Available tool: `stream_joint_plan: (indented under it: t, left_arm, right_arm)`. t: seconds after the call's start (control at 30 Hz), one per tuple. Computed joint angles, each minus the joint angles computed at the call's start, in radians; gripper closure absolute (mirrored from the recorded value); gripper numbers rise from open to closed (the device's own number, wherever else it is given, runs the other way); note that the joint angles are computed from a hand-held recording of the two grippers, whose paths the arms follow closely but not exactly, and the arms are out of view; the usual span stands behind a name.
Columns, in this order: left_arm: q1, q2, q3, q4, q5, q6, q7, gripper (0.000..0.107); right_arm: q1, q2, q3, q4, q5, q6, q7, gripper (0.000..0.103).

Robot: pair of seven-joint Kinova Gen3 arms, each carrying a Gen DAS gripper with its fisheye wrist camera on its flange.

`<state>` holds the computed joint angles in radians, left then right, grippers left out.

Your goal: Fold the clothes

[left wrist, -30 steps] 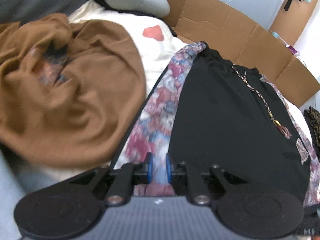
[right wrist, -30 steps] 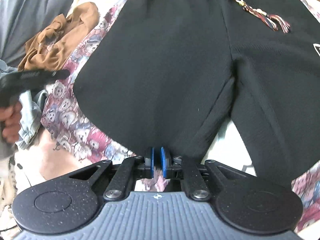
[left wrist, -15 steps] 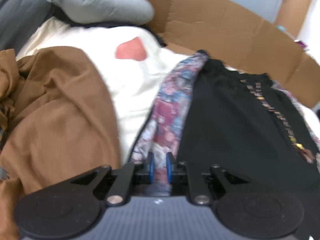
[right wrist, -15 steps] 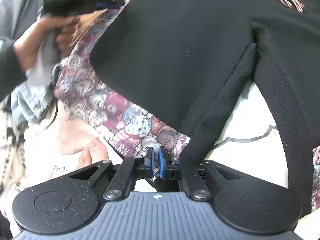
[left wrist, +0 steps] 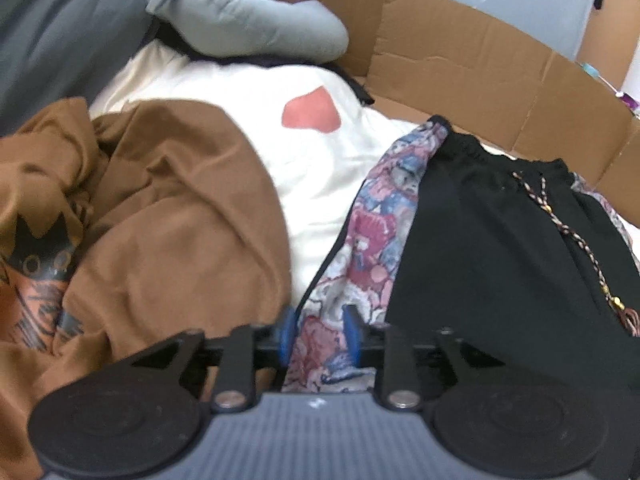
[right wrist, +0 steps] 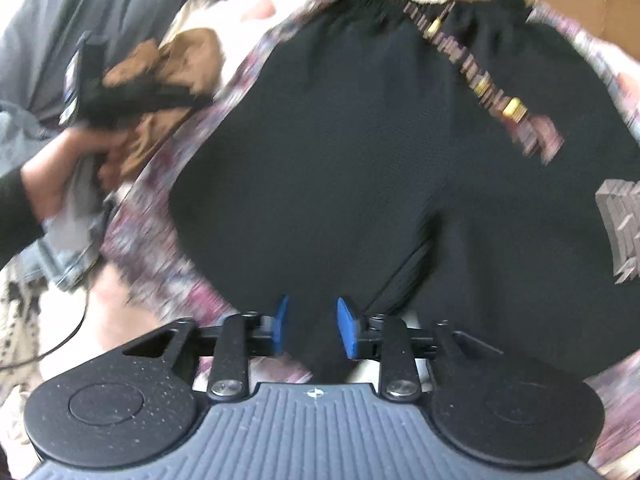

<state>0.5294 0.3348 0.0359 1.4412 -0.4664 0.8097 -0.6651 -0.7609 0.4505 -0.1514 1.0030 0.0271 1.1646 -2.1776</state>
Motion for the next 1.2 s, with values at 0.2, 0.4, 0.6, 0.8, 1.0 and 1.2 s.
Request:
stream_joint_plan:
  t: [0.2, 0.4, 0.6, 0.8, 1.0, 1.2]
  left_arm:
    - [0.011, 0.022, -0.012, -0.022, -0.015, -0.013, 0.016, 0.077]
    - [0.020, 0.062, -0.017, -0.086, -0.014, 0.030, 0.010, 0.078]
    - [0.003, 0.104, 0.002, -0.204, 0.043, 0.169, -0.097, 0.078]
    - [0.010, 0.133, -0.009, -0.315, 0.079, 0.301, -0.150, 0.078]
    - [0.035, 0.142, -0.025, -0.347, 0.052, 0.319, -0.135, 0.078]
    - [0.067, 0.132, -0.040, -0.298, 0.024, 0.245, -0.037, 0.078]
  right_arm:
    - [0.108, 0.056, 0.021, -0.167, 0.003, 0.143, 0.220, 0.067]
    - [0.188, 0.059, 0.079, -0.178, 0.046, 0.104, 0.315, 0.067]
    - [0.242, 0.022, 0.124, -0.008, 0.128, -0.089, 0.309, 0.067]
    - [0.297, 0.002, 0.152, 0.163, 0.192, -0.291, 0.221, 0.067]
    - [0.338, -0.012, 0.166, 0.298, 0.226, -0.465, 0.168, 0.068]
    - [0.380, -0.029, 0.157, 0.371, 0.213, -0.538, 0.175, 0.070]
